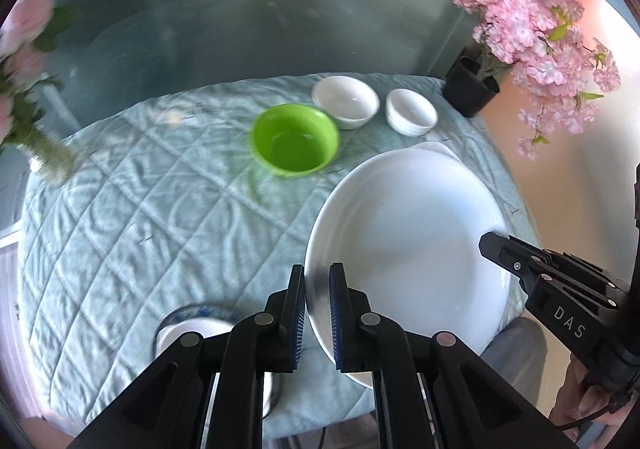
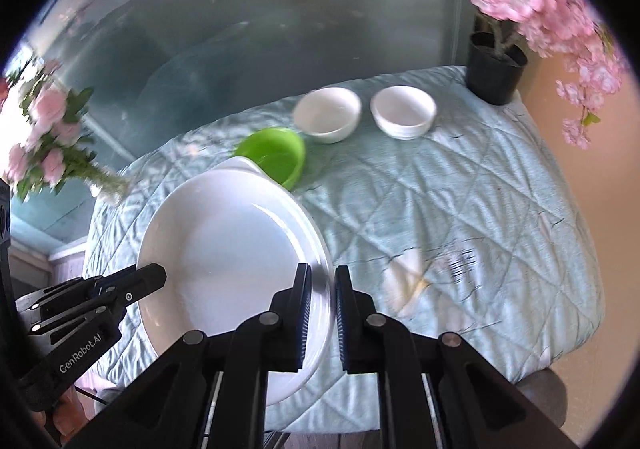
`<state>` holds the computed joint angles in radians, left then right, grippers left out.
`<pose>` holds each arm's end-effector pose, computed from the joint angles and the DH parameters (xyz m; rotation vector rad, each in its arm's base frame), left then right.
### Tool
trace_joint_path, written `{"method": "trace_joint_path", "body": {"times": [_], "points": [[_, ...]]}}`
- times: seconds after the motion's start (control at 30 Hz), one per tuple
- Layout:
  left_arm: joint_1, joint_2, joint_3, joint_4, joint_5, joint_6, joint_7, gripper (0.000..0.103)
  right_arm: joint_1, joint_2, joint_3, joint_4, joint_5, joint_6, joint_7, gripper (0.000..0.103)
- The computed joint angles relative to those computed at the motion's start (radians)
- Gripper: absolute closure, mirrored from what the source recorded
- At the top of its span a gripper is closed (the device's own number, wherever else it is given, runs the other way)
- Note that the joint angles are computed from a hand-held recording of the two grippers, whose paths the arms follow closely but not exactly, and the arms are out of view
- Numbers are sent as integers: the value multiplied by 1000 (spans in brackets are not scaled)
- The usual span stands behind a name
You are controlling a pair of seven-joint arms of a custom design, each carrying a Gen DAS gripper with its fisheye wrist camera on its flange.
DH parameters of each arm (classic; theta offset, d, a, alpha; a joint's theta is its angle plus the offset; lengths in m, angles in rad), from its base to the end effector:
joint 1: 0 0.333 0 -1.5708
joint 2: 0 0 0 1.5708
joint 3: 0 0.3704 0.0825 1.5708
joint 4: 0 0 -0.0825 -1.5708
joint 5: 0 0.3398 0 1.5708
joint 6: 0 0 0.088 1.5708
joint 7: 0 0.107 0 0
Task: Organize plates and bowls
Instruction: 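Lift the white oval dish with both grippers and carry it over the plate stack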
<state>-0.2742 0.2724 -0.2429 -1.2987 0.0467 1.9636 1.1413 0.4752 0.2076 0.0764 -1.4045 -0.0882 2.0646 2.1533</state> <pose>0.5704 -0.2880 0.6887 -2.0255 2.1834 -0.5822 0.5388 0.3183 0.6895 -1.9014 1.9248 -0.2301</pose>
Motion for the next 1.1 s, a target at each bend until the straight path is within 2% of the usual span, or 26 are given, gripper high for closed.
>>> {"method": "trace_joint_path", "body": {"times": [0.17,0.7,0.9,1.1], "points": [[55,-147,20,-207,-46,62,7,96,38,18,21,24,2,-2,10,92],[145,-461,117,-655,-163,169,28,96,158,133,44,157,44,-35,-30,93],[166,-513,151,-790,-189,200,47,96,191,189,48,167,88,-30,-57,94],[173,-506,172,-895,-244,262,88,97,204,214,44,114,127,5,-61,94]]}}
